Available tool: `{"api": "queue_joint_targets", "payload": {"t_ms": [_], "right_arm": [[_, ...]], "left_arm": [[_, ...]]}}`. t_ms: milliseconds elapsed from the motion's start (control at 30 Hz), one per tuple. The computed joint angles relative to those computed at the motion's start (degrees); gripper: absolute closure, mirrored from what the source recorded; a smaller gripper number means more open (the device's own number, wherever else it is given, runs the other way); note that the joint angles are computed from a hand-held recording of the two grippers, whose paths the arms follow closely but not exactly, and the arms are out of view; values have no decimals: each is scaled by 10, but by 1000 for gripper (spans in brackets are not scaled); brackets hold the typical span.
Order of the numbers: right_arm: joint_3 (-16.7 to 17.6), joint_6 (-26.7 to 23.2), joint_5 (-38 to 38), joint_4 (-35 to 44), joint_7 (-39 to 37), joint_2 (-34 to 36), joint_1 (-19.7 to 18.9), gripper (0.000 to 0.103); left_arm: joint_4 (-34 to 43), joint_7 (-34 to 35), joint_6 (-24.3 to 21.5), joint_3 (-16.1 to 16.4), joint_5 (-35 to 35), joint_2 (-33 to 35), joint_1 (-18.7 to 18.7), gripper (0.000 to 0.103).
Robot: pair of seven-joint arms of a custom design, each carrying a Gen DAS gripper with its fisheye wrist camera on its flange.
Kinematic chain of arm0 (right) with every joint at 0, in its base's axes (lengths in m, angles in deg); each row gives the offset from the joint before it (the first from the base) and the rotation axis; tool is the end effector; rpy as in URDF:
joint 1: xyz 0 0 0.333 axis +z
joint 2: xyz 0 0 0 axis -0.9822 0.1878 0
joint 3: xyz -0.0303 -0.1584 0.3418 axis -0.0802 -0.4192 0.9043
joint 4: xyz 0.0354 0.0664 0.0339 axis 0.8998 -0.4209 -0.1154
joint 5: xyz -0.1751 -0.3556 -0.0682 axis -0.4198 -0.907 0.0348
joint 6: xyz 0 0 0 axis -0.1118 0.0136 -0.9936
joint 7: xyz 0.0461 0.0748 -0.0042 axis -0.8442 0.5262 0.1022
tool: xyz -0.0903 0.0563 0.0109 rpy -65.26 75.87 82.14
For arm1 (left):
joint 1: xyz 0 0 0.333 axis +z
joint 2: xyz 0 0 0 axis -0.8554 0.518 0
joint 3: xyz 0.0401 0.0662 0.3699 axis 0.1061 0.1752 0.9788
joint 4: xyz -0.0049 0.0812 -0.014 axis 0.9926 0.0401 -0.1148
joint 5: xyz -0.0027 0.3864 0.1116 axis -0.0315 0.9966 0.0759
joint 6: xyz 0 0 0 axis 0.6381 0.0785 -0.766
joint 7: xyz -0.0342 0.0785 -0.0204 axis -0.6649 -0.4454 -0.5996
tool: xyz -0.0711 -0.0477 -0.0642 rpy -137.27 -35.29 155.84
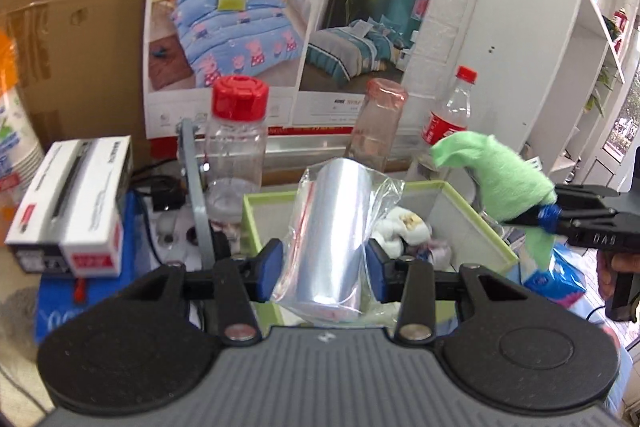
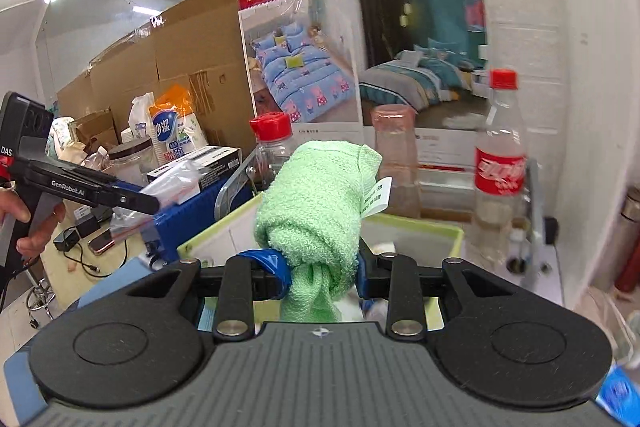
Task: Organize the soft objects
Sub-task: 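Carry the towel and zip bag into the green box and open both tools, then withdraw the right tool toward the pink sponge while the left tool moves to the flowered sock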
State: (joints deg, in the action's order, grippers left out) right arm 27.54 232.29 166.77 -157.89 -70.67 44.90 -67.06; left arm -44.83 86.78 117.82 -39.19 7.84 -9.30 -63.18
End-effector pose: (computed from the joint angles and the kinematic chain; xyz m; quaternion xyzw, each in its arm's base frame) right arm 0.6780 0.2553 0.5282 -0.7882 0.2907 -0.1026 0.5326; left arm 0.5742 -0.1646 0.5485 -0.6514 0.5912 -0.4003 0.2570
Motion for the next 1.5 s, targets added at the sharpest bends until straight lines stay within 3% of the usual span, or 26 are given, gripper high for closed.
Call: {"api": "queue_joint_targets", "payload": {"t_ms": [133,167,200,267,300,333,367,533,767,933,1200,1367,1433,1500], "right_arm": [[0,-4,-86,77,78,65,23,87],[3,-3,-104,92,91,79,26,84],[4,-7,-128,108,113,95,30,82],[-4,-28,-188,142,183,126,42,81],[-22,-46,-238,164,252,142,59,79],[-46,-70,-294,186,324,156,78,78],[-54,-83,-323,197,357,165,85,77],[25,2,-259,136,291,134,30,70],[34,23,-252,89,299,97,12,62],[43,46,-205,5,244,35,-5,57],[28,66,-20,-136,97,-81,-11,54],[1,85,56,-190,42,-120,16,54],[-10,100,86,-210,17,-134,31,53],[-20,118,136,-227,-25,-147,45,53]], "left_arm": [[43,64,2,-5,-63,58,3,59],[48,89,4,-14,-93,71,10,51],[53,88,2,-6,-101,79,2,36],[59,70,4,24,-104,92,-25,36],[55,71,9,34,-112,93,-34,36],[53,50,19,63,-91,92,-58,36],[50,42,20,82,-78,89,-75,35],[37,-24,14,116,3,66,-107,35],[11,-187,-2,116,172,19,-116,33],[-28,-303,-42,78,265,-28,-103,29],[-92,-413,-85,2,324,-85,-61,26],[-112,-424,-86,-35,323,-100,-31,26],[-119,-425,-93,-48,320,-105,-20,20],[-125,-442,-109,-60,330,-110,-13,4]]}}
